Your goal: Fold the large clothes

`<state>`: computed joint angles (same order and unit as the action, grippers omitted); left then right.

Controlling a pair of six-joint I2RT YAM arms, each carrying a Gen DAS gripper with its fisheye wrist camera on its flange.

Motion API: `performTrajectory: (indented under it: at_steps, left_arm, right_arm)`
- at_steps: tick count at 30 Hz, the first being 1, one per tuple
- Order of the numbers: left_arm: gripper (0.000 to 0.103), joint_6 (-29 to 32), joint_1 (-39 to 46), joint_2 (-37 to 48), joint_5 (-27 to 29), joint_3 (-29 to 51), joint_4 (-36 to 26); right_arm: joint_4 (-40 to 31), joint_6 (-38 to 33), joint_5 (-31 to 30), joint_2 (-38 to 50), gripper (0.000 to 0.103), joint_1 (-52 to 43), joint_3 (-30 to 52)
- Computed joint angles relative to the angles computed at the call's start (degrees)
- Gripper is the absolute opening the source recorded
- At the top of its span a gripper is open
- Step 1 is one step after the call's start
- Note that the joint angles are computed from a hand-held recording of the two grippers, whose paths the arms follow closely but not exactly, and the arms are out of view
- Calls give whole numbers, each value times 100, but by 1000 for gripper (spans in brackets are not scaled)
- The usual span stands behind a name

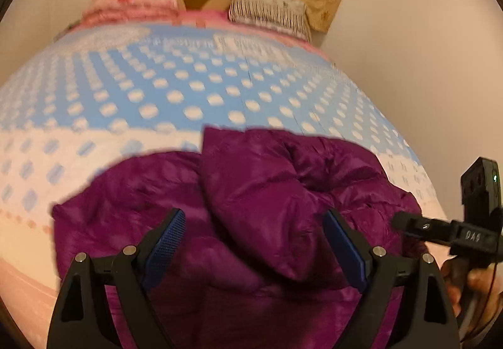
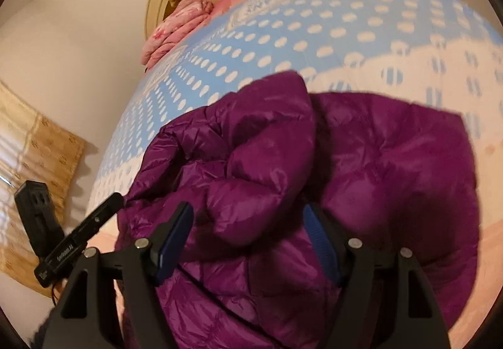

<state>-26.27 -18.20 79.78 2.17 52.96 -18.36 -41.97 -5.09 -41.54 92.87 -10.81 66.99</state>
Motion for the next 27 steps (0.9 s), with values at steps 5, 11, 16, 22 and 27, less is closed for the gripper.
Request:
performTrajectory:
  at_steps: [5,11,16,22,27]
  left_arm:
    - [3,47,-77,240,645,-12,252]
    - [1,276,-373,-991,335,-551,-9]
    - [1,447,-832,-1398,-291,-837,-254]
    - [2,326,-1044,-1438,-924,-1124,-73]
    - [85,103,-998,-1617,-1353,-925,-248]
  right_arm:
    - [-54,-265,341,-328,18,106,-181]
    - [-700,-989,-17,-1020,15,-365,-308]
    - [-975,-1320,26,-1164,14,-479,-723]
    - [-548,-1227,235,-1173,14,-362,-1223]
    - [-496,-1117,514,-1526,48,-528,-1102]
